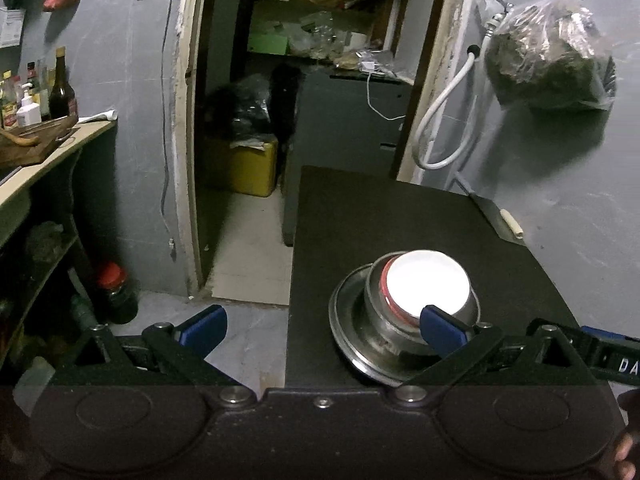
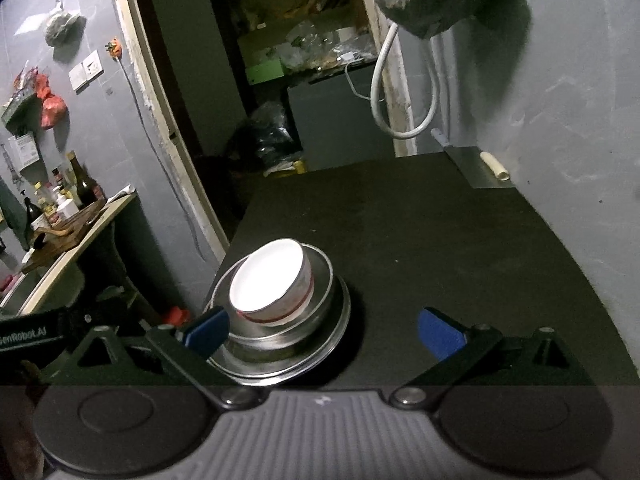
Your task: Organize plates and bowls
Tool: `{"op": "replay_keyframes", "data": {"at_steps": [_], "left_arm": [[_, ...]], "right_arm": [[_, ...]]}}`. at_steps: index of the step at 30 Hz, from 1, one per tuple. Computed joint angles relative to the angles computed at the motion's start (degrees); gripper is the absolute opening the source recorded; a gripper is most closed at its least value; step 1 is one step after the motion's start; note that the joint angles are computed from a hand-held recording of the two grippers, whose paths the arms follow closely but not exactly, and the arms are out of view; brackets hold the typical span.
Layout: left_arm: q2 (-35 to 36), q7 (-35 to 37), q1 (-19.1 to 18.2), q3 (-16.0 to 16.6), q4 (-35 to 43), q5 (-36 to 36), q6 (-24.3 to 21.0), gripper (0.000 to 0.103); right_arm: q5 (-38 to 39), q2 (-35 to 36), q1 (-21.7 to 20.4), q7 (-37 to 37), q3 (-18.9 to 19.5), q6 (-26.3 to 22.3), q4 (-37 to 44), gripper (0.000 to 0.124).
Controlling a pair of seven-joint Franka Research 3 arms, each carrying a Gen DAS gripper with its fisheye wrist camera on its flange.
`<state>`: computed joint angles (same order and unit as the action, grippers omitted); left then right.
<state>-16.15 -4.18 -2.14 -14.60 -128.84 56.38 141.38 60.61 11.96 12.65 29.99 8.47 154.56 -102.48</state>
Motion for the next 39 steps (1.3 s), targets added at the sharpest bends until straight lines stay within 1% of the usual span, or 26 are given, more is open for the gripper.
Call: {"op": "replay_keyframes", "data": {"at_steps": [2, 6, 9, 13, 17, 21, 23, 25, 28, 31, 34, 39], "left_arm": [[-1.53, 1.5, -0.33, 0.56, -1.63, -0.88, 1.22, 0.102], [-5.33, 4.21, -0.3, 0.08, -5.44, -1.12, 2.09, 0.102], [-8.97, 5.0, 0.04, -0.06, -9.01, -1.39, 4.52, 0.102], [-13.94, 5.98, 0.98, -0.39, -13.77, -1.9, 8.49, 0.102], [-16.88, 7.46, 1.83, -1.86, -16.52, -3.64, 9.62, 0.102], [-19.81, 7.55, 3.12, -3.27, -18.75, -3.61, 11.75, 0.102], [-20.76, 7.87, 3.53, -3.88, -19.34, -3.85, 12.45, 0.102], [-21.43, 7.77, 3.79, -4.2, -19.88, -4.57, 13.38, 0.102], [-21.88, 7.8, 4.0, -5.41, -19.93, -6.21, 12.22, 0.102], [-22.33, 7.1, 4.53, -6.8, -19.79, -6.05, 11.55, 0.102], [-22.14, 6.39, 4.49, -8.23, -18.87, -5.84, 9.79, 0.102], [-21.16, 6.47, 2.63, -8.94, -17.29, -6.06, 6.73, 0.102]], "right_arm": [[1.87, -2.17, 0.31, -0.25, 0.32, 2.14, -2.49, 0.103], [5.64, -5.86, 1.8, -1.52, 0.21, 6.37, -7.06, 0.103], [5.79, -8.88, 3.6, -0.31, -0.23, 9.65, -11.09, 0.103], [7.64, -13.76, 6.14, -1.07, -0.94, 13.89, -17.22, 0.103], [8.86, -18.32, 9.03, -1.7, -2.11, 18.09, -22.73, 0.103], [11.4, -21.56, 12.19, -4.76, -3.8, 21.13, -25.8, 0.103], [12.66, -22.52, 13.52, -6.52, -4.77, 21.45, -26.57, 0.103], [16.94, -23.37, 15.02, -11.47, -6.17, 21.01, -26.79, 0.103], [21.28, -24.54, 15.13, -17.49, -6.74, 19.75, -27.32, 0.103], [21.11, -25.32, 14.05, -17.89, -6.49, 18.71, -28.2, 0.103], [20.48, -25.85, 13.06, -17.43, -6.8, 17.56, -28.79, 0.103], [20.84, -26.02, 11.31, -17.22, -7.96, 14.51, -28.74, 0.103]]}}
